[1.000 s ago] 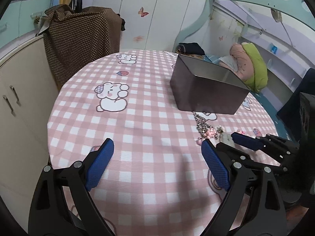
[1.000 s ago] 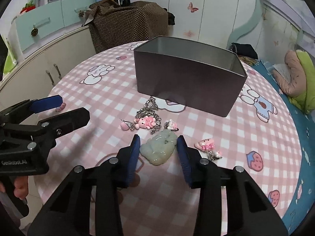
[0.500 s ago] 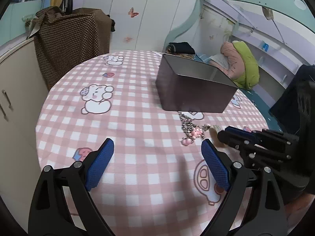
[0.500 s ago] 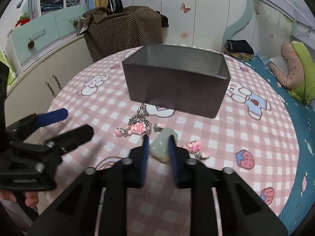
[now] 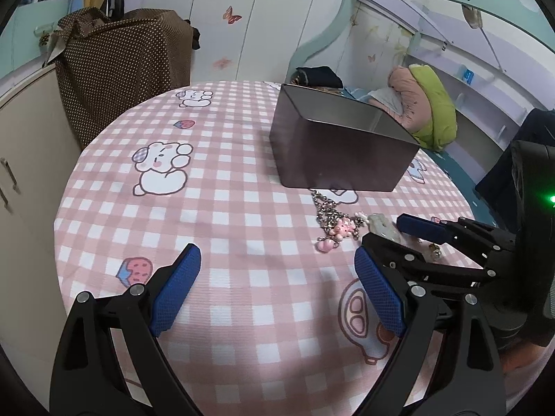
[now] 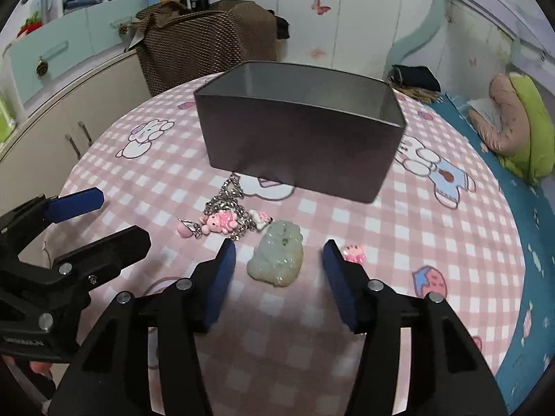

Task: Organize jewelry
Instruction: 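Close the right tool on the jade pendant while the left tool grasps the silver chain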

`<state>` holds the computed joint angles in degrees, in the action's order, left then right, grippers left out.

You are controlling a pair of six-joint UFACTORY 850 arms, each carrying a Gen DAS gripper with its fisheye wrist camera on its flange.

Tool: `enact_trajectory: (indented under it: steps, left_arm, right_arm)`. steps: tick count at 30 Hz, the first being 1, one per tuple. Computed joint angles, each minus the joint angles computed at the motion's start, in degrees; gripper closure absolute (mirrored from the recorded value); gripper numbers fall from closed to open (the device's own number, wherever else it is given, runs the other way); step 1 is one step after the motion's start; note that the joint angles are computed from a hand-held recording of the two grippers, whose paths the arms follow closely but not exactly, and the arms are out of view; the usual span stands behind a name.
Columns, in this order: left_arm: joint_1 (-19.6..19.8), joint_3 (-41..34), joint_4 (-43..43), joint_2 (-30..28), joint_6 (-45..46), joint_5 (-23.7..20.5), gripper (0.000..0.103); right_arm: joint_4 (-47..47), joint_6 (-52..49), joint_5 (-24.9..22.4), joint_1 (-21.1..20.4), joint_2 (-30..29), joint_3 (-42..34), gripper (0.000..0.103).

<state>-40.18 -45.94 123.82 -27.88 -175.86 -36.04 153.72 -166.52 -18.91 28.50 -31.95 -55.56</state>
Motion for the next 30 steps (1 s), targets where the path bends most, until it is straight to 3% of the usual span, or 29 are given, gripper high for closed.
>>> enact_trajectory:
  steps: [3, 12, 18, 23, 25, 28, 30]
  left_arm:
    - [0.2, -0.1, 0.4, -0.1, 0.2, -0.1, 0.013]
    - [0.4, -1.6, 2.1, -0.7, 1.6, 1.5, 0.014]
    - [1.4, -3.6, 0.8, -2.0, 4.2, 2.3, 0.037]
    - [1.9, -4.6, 2.9, -2.8, 5.2, 3.7, 0.046]
    - [2.1, -5.2, 4.2, -3.3, 5.7, 5.0, 0.055]
    - [2.1, -6.0, 3.3, -4.0, 8.5, 5.8, 0.06]
    - [2.1, -6.4, 2.6, -4.2, 10.1, 6.1, 0.071]
  right_arm:
    - [0.1, -0.7, 0.3, 0.1, 0.0, -0.2, 0.076]
    - [-4.2, 5.3, -0.3, -1.3, 1.0, 0.3, 0.076]
    - [-5.0, 6.8, -2.1, -2.9, 3.2, 1.5, 0.076]
    - [-3.6, 5.9, -3.1, -4.2, 4.3, 2.3, 0.076]
    - [-3.4, 6.1, -3.1, -4.6, 4.2, 2.2, 0.076]
    - [-4.0, 6.9, -2.8, -5.1, 3.9, 2.1, 0.076]
    - [-4.6, 7.5, -2.9, -5.3, 3.7, 2.1, 0.076]
